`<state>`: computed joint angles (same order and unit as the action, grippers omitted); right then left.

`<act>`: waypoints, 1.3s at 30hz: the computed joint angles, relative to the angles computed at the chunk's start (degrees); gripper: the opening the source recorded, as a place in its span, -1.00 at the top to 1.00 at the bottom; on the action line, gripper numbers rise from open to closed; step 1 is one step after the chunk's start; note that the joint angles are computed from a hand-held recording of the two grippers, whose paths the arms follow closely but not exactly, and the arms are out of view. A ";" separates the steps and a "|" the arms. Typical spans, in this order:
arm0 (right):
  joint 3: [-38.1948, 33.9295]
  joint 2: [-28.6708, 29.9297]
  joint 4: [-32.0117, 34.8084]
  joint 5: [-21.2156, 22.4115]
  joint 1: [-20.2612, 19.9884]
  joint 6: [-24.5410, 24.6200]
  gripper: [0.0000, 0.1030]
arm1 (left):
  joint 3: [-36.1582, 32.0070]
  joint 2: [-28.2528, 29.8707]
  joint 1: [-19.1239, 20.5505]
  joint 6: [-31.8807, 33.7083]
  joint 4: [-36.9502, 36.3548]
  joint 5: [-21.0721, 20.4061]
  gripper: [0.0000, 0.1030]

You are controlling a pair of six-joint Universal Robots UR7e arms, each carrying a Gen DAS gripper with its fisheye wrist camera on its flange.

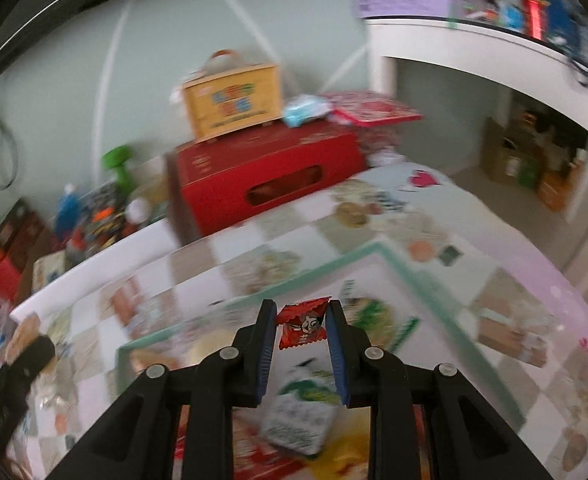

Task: Organize snacks
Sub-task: 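Carry the jelly cup and candy packet into the tray and open both tools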

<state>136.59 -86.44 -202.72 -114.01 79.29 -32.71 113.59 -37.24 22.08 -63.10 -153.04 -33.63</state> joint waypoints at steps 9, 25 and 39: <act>-0.90 -1.05 -0.93 -0.71 -2.09 2.08 0.47 | -8.09 7.54 0.37 13.42 -4.06 -6.91 0.30; -1.68 1.11 0.96 -3.34 -1.97 2.07 0.46 | -9.87 8.42 1.38 11.52 0.12 -9.30 0.30; -2.25 1.83 2.92 -4.82 -1.71 3.07 0.21 | -10.36 8.43 1.35 10.67 2.13 -8.88 0.00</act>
<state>134.35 -84.61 -199.80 -118.82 77.58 -29.64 103.23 -28.81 23.43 -52.44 -150.91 -42.51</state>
